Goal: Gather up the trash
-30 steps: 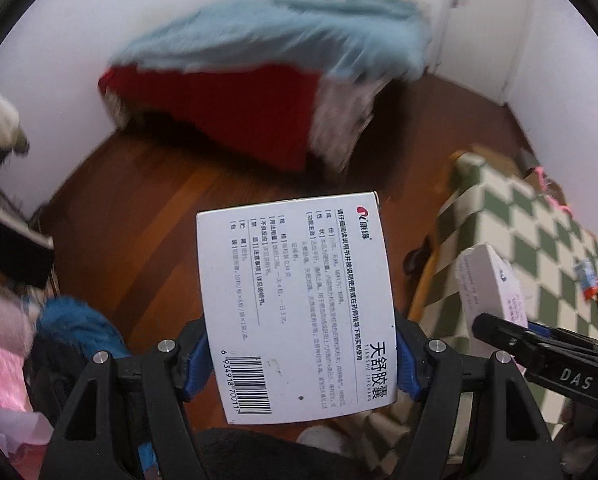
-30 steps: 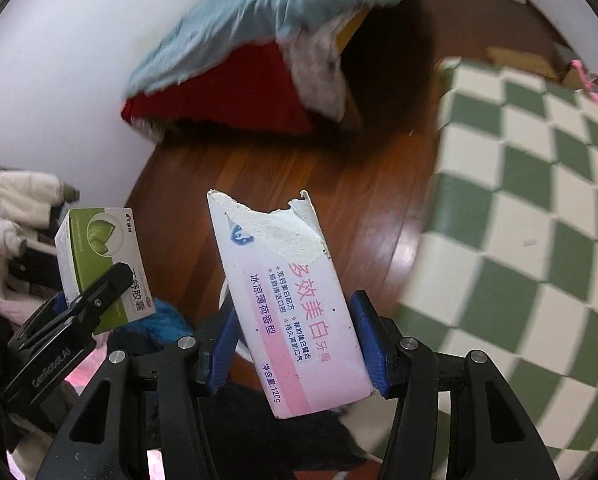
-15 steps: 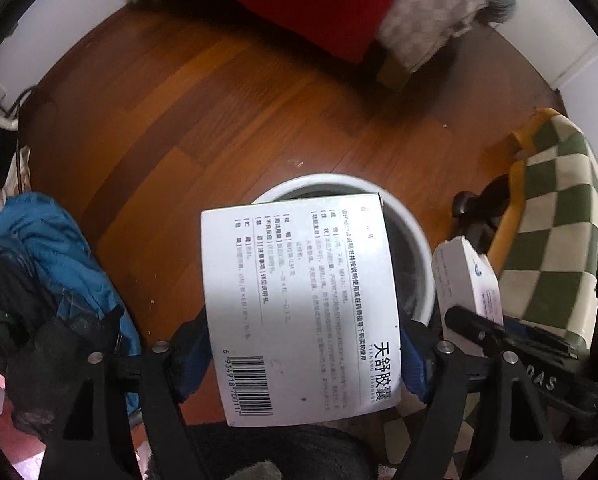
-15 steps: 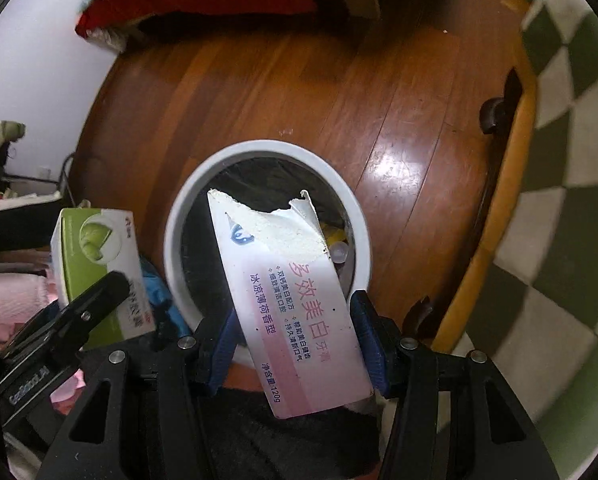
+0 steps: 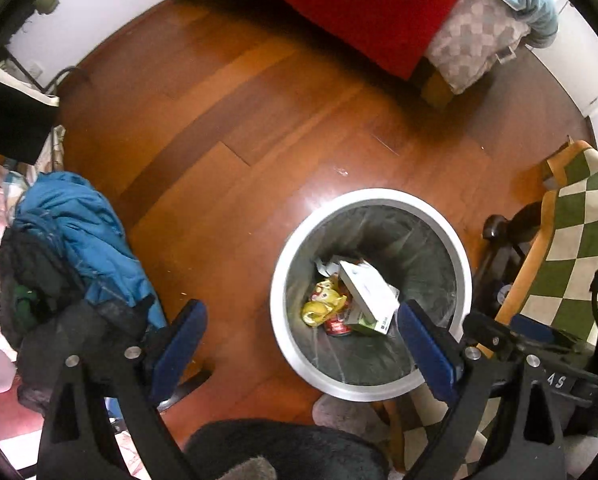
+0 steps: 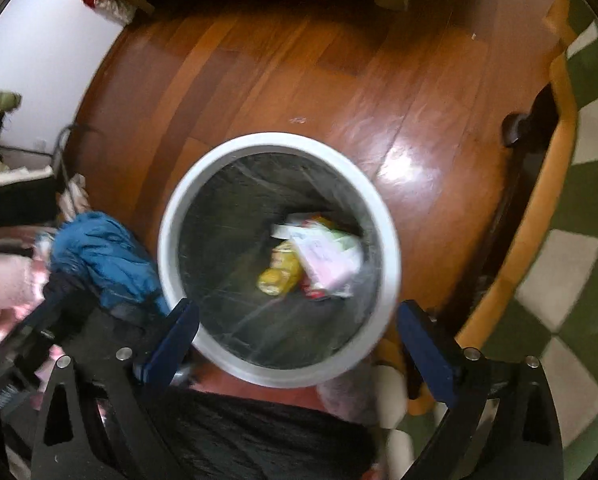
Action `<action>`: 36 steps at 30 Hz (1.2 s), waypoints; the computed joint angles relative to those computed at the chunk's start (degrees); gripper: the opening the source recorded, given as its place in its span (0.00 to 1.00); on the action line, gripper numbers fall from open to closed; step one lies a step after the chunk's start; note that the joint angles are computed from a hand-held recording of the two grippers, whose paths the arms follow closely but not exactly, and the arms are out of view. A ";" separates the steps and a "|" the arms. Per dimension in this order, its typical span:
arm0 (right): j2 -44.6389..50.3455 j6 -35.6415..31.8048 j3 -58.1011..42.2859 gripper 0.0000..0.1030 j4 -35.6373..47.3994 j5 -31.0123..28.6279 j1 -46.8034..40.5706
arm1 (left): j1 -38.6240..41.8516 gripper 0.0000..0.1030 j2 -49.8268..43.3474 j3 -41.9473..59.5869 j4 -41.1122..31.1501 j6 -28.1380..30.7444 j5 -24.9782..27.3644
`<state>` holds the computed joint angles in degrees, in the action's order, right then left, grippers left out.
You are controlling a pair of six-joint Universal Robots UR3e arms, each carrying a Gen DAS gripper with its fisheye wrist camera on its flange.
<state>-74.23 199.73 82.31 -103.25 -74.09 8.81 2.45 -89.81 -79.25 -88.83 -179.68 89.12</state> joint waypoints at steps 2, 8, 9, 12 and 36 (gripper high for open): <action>-0.71 -0.18 -1.65 0.99 2.12 -2.15 0.99 | 0.28 0.94 0.69 0.61 -0.79 0.13 0.34; -4.88 -1.53 -4.33 0.99 7.17 -6.42 2.65 | -0.23 0.94 4.01 3.14 -4.24 0.43 2.21; -5.66 -1.72 -4.62 0.99 7.68 -6.69 2.78 | -0.19 0.94 4.44 3.57 -4.85 0.50 2.06; -8.01 -1.84 -6.91 0.99 10.83 -7.40 3.27 | -0.23 0.94 6.64 5.10 -7.27 0.61 1.61; -29.81 -5.22 -27.12 0.99 37.21 -0.63 -4.83 | -14.20 0.94 6.03 40.50 -29.07 -6.70 6.78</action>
<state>-104.04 194.51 55.20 -66.05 -74.72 3.98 -11.76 -83.78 -38.75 -117.89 -186.38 95.90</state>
